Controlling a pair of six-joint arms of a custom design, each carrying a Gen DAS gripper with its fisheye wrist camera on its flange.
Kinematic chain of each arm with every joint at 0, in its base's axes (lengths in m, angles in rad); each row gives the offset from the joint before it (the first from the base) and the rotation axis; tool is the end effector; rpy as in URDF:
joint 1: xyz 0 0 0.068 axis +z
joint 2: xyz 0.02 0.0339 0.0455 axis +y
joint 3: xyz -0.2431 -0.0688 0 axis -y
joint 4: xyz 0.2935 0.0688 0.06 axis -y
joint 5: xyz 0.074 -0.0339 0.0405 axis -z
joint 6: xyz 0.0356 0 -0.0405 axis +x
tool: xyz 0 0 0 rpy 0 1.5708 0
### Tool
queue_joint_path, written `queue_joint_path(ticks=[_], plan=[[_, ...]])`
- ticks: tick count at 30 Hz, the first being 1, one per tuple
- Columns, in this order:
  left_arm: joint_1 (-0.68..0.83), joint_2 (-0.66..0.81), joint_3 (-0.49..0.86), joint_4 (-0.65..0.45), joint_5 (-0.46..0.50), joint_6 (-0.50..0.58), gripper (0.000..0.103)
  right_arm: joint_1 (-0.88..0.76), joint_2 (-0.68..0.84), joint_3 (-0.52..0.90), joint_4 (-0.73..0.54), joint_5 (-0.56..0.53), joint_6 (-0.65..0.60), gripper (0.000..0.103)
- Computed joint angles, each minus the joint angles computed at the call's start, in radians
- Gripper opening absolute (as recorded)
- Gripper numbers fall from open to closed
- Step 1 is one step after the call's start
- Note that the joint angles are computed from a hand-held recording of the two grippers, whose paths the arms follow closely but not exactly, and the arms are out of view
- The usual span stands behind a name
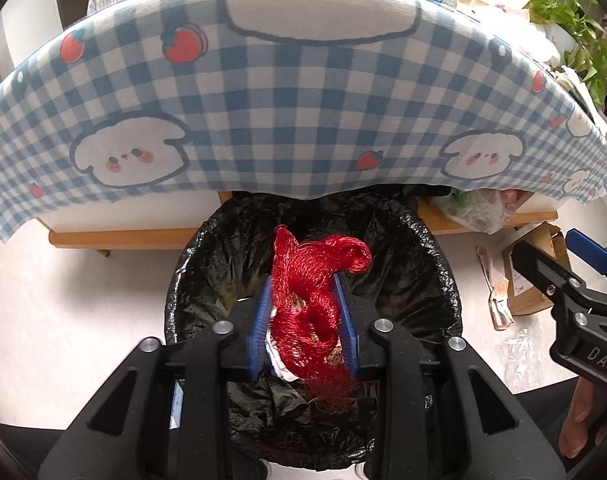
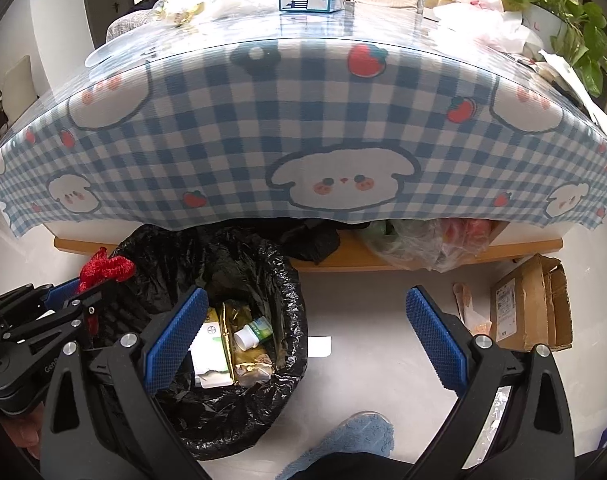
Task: Collect trash
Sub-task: 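Move both open tools back over the table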
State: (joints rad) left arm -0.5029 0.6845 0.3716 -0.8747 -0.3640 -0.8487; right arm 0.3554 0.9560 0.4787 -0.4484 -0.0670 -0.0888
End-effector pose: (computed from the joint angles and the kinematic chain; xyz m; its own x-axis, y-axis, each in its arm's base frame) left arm 0.1546 -0.0706 0.1345 -0.7876 -0.3671 -0.4949 -0.3892 0.9190 -0.0623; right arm 0.2184 0.0836 0.1430 -0.7120 -0.3587 -0.6036 -0.4498 0.8931 0.0000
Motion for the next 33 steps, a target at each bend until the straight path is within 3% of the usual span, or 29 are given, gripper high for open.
queue_joint_path(ticks=[3,13,21,33], plan=[[-0.017,0.017,0.013,-0.012,-0.027,-0.016,0.05,-0.004,0.006,0.003,0.003,-0.003,0.002,0.095],[-0.013,-0.058,0.037,-0.113,-0.067,-0.01,0.087,0.049,-0.029,0.031,-0.028,0.023,0.012,0.095],[0.037,-0.159,0.095,-0.207,-0.062,0.05,0.096,0.087,-0.032,0.092,-0.062,0.045,0.043,0.095],[0.157,-0.175,0.243,-0.273,-0.04,0.183,0.097,0.118,-0.02,0.226,-0.113,0.074,0.068,0.095]])
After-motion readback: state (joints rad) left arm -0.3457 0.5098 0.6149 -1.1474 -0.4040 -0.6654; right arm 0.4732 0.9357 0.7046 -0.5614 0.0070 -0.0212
